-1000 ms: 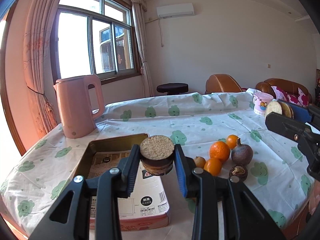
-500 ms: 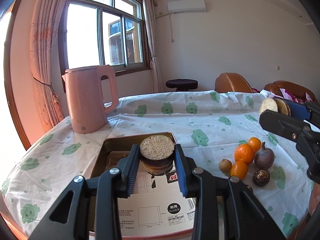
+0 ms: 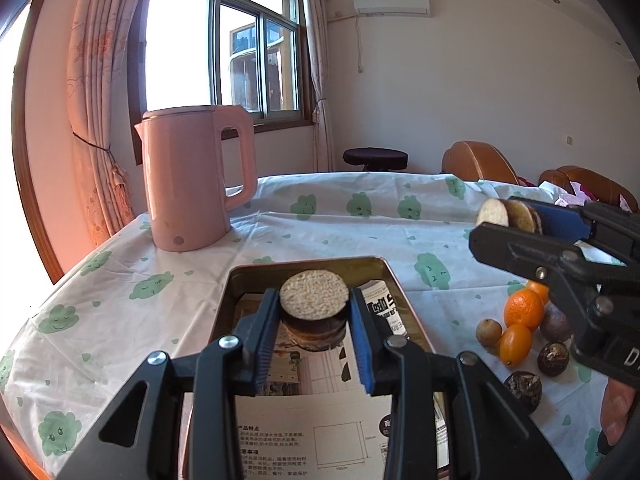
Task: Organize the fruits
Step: 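Carry the rice-topped cake with the left tool while the right tool carries the swiss-roll slice into the tin box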
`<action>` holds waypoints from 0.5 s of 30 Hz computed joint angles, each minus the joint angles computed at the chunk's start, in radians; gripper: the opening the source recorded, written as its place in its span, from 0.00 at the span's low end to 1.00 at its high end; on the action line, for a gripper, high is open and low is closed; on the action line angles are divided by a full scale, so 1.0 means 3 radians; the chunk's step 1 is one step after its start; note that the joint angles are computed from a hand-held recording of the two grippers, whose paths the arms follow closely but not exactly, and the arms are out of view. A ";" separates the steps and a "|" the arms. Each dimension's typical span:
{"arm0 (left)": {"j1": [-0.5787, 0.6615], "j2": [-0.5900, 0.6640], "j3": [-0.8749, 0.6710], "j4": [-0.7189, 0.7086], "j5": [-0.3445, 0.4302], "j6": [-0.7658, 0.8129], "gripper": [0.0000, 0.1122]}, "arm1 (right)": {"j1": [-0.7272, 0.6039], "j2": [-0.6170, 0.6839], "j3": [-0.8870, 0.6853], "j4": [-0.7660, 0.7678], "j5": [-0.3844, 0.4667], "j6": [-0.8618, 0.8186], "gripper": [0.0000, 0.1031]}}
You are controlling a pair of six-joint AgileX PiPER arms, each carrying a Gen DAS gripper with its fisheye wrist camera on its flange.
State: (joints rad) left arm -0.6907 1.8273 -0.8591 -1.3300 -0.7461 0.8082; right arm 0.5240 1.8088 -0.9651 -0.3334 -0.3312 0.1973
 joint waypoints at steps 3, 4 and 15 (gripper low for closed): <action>0.0060 -0.0001 0.0017 0.0036 0.0055 -0.0041 0.32 | 0.0052 0.0121 -0.0157 0.0018 0.0109 -0.0010 0.45; 0.0081 -0.0002 0.0021 0.0051 0.0077 -0.0054 0.32 | 0.0071 0.0168 -0.0221 0.0005 0.0153 0.0006 0.45; 0.0275 -0.0007 0.0035 0.0136 0.0294 -0.0119 0.32 | 0.0166 0.0544 -0.0722 -0.0714 0.0445 0.0799 0.45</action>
State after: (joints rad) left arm -0.6083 1.8251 -0.8487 -1.2891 -0.6578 0.7724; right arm 0.5739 1.9721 -1.1816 -0.5476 -0.1976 0.4371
